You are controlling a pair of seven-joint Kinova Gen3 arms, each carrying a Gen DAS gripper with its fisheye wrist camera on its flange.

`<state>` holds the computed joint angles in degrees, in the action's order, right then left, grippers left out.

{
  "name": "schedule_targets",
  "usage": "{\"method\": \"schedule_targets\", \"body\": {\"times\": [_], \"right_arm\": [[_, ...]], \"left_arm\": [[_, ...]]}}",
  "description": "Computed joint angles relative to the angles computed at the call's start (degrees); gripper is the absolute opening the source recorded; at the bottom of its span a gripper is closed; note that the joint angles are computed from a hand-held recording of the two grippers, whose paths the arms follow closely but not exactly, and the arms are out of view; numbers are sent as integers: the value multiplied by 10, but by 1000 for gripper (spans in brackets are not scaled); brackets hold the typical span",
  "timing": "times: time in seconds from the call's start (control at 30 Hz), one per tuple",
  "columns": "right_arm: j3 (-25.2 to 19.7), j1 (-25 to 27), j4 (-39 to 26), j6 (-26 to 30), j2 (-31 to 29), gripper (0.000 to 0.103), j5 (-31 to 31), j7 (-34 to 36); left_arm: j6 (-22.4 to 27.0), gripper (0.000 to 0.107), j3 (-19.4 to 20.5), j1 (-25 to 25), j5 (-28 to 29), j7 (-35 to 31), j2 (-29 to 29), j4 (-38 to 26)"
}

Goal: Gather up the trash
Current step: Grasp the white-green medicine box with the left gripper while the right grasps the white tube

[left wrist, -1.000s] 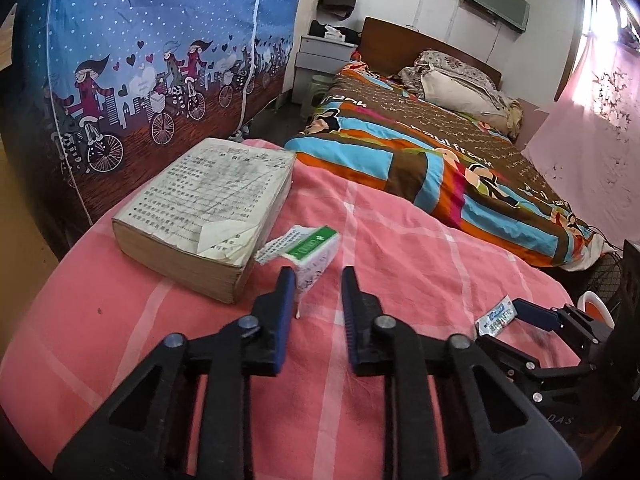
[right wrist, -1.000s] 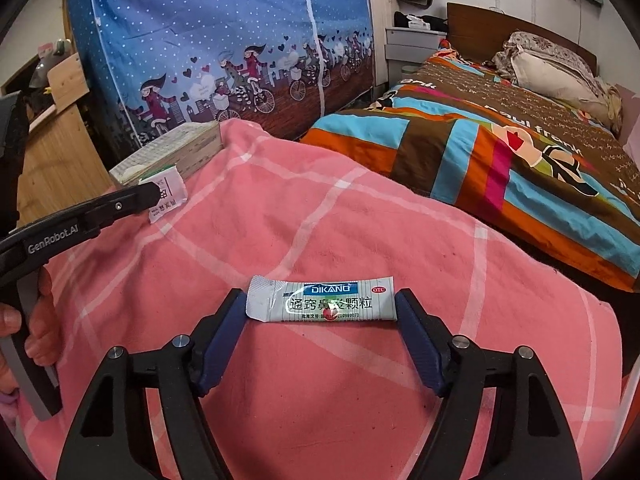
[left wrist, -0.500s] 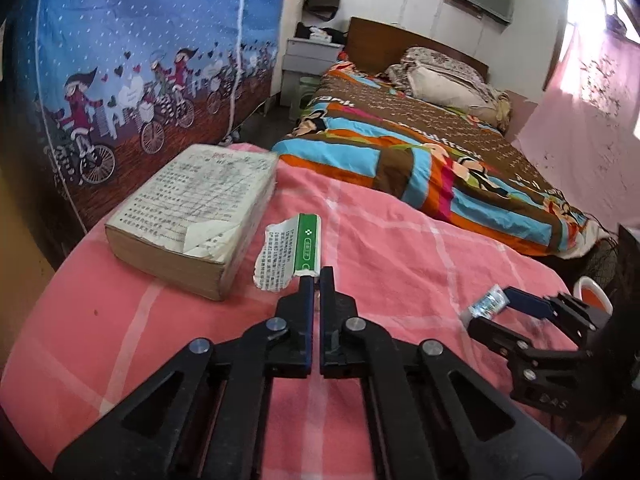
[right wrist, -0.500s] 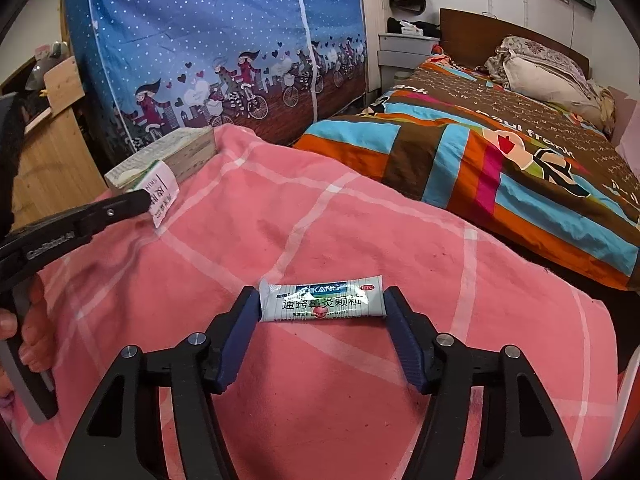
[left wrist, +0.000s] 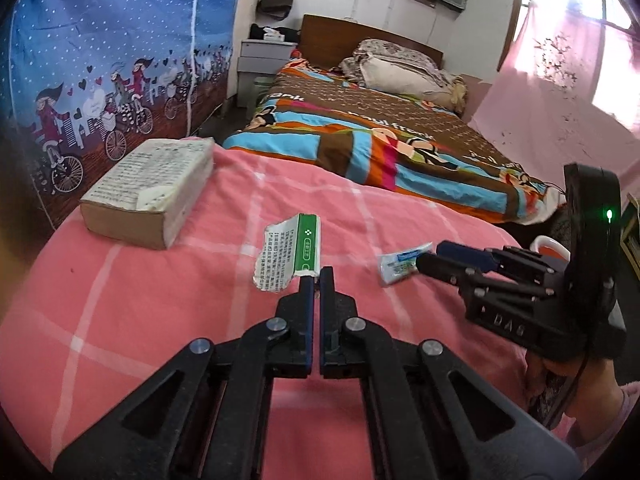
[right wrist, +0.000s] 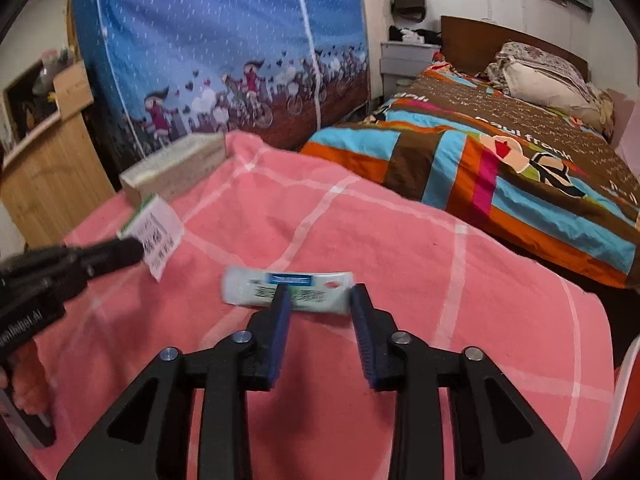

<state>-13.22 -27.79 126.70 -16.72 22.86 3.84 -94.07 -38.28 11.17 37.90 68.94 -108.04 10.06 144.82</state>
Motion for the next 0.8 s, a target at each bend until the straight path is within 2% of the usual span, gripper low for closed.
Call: {"method": "schedule_targets", "body": {"times": [0.07,0.17,0.27,0.33,0.37,0.47,0.7,0.8], "right_arm": [[3,-7,1,5,-3,28,-2,3],[6,-17,-3,16,-3,28,-4,15],[-50,34,-16,33,5,30,14,29],[-69,52,-26,43,10,44,-14,64],[-94,76,-31,44,14,48,-21,75],[-173,155,-57,68,34,50,-1,79],[-359,324,-165,231,148,51,-40,212],[-430,388,-162,270,176,50,0,217]], "left_arm": [[-6,4,5,10,19,-12,4,-6],[4,4,4,5,14,1,0,-4],[-1,4,5,9,32,-6,-1,-4],[-4,4,7,10,38,0,1,-1],[-3,4,7,9,34,9,1,2],[-5,4,6,5,16,43,1,12],[-2,4,1,5,-3,76,3,19],[-6,4,2,10,0,78,3,20]]}}
